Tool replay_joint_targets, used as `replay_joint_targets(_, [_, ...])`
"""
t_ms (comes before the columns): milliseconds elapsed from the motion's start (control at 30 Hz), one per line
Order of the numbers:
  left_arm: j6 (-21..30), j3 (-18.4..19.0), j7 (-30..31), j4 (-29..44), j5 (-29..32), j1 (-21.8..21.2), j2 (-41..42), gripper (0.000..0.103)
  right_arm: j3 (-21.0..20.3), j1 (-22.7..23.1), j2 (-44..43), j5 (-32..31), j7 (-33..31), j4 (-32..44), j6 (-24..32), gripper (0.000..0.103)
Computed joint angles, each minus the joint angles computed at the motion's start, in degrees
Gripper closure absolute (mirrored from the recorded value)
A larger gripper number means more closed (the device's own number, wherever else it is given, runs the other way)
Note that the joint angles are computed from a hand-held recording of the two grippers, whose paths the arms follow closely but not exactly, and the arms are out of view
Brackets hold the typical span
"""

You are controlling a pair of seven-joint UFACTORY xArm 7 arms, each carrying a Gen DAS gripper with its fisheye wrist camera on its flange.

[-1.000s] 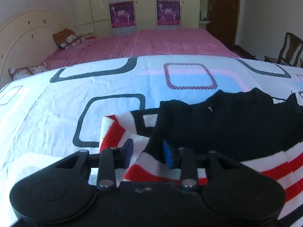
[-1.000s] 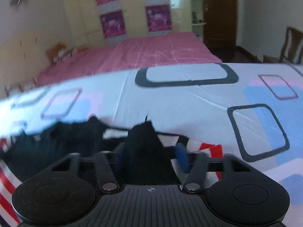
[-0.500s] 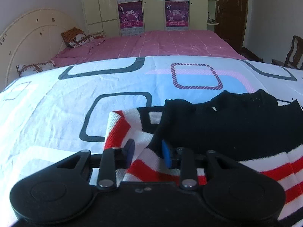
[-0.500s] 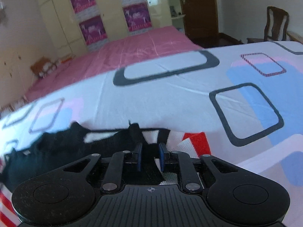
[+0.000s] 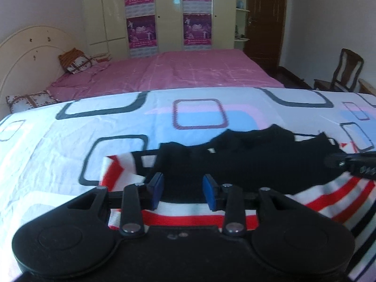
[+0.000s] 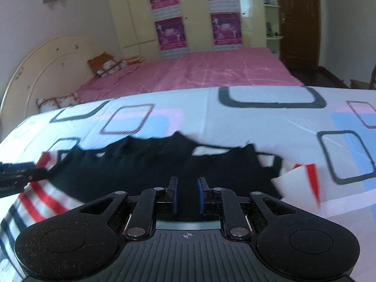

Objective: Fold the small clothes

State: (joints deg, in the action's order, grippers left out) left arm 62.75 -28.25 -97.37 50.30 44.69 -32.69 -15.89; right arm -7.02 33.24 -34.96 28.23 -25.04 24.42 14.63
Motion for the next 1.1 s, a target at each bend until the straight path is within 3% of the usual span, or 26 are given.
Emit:
replay_joint_targets(433, [0.7,1.2,-0.1,1.1,-0.8,-3.2,5.0,0.064,2.5,-0.1,-1.3,-4.0,0.6,-3.1,-0.2,0.086])
replay_joint_targets(733, [2.4,-0.1,-2.2,-5.5,-2.8,-4.8,-0.6,0.059,5.8,-9.0,-2.7,-14.2,0.8,-7.7,-3.9,0.085])
replay_joint_targets(867, [3.6,-1.1,-2.5,-6.9,-4.3,-4.4,-2.4,0.059,2.2,-9.7,-2.4,-14.5,2.3,-7.1,-2.6,0.085])
replay_joint_targets(967, [4.5,-1.5,-1.4,-6.3,-5.6,-4.1,-2.8,0.06,4.1,-11.3,-3.6,-15.5,4.3,-6.8,-1.0,0.085])
replay_joint_targets(1100, [6.1,-3.1,-2.5,-4.6,-5.8,-4.1,-3.6,0.063,0.9,-7.4,-9.6,-11.9,4.9,-7.5,3.0,0.085])
